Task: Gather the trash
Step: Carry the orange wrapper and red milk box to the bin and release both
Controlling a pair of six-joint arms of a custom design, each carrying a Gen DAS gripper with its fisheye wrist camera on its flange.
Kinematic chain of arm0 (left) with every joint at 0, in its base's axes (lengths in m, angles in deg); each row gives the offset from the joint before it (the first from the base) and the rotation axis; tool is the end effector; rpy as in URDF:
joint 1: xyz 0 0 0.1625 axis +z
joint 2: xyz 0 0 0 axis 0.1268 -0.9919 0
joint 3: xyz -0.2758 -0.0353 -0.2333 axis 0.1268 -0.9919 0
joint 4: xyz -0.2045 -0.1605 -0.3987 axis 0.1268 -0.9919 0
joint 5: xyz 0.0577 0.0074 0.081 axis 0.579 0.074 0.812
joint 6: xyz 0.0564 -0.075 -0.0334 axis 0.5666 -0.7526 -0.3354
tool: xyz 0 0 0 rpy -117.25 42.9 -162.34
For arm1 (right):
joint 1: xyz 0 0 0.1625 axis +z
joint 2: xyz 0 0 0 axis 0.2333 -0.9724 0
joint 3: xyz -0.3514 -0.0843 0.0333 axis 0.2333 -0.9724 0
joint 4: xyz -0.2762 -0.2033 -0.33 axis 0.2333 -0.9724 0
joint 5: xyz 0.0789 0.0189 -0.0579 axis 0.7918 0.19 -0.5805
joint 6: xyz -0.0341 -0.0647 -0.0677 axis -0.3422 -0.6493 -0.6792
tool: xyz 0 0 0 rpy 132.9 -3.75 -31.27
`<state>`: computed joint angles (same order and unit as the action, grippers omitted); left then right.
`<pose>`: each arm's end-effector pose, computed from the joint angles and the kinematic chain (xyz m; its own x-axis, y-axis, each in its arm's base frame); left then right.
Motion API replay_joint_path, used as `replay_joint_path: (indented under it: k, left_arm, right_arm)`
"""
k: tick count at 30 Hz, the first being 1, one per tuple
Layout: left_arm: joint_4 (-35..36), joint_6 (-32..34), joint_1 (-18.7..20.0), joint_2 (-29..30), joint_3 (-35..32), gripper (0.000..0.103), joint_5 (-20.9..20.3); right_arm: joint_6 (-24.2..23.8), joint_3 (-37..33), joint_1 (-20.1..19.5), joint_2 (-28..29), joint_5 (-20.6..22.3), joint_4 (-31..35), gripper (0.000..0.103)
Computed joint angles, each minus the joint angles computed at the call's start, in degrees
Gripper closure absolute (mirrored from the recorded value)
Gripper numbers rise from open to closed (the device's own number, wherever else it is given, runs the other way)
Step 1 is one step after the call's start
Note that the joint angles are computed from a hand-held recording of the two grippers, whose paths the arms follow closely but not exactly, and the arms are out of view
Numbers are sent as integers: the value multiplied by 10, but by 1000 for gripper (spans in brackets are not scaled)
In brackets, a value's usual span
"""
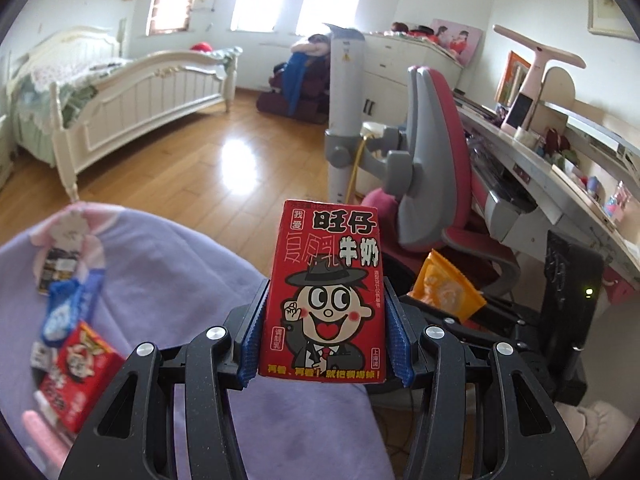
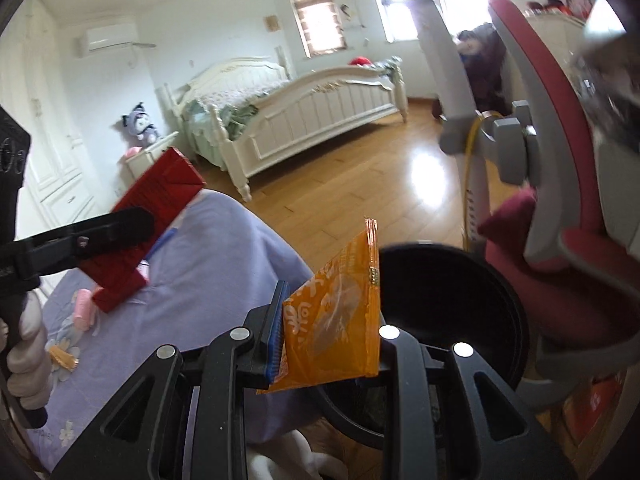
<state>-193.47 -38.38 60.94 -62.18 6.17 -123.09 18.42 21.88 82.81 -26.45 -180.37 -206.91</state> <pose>-0.2120 -0.8993 0.1917 -0.5083 0.8402 -0.1889 0.8587 0.4780 -0.1847 0.1613 -0.7520 0.1089 -0.8444 0.3101 0.4368 -0.2578 0.4796 -0.8388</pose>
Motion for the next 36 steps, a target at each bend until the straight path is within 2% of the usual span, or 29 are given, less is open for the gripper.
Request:
replay_joint_path:
  k: [4,13,16,18,19,20,28,36]
  left_arm:
    - [11,-3,-4,15,-2,52,0]
    - [27,4,-18,43,-3,51,5]
    - [36,18,-24,58,-19,50,5]
    - [23,29,-29,58,-11,39,10]
    - [12,32,-30,54,-3,27,7]
    - [8,32,-31,52,1,21,1]
    - [-20,31,-27,5,48,19,2]
    - [-68,3,7,-80,94,19,22]
  right_arm:
    - [-4,2,-11,3,-37,10,77]
    - [25,36,-34,-20,-38,9,77]
    - [37,34,-38,-23,-51,12,71]
    - [57,34,-41,-27,-62,23,40]
    - [63,36,-42,-29,-65,18,34]
    - [67,41,-44,-33,-62,13,30]
    - [58,52,-36,-39,-45,32,30]
    - [16,1,0,-11,3,73,30]
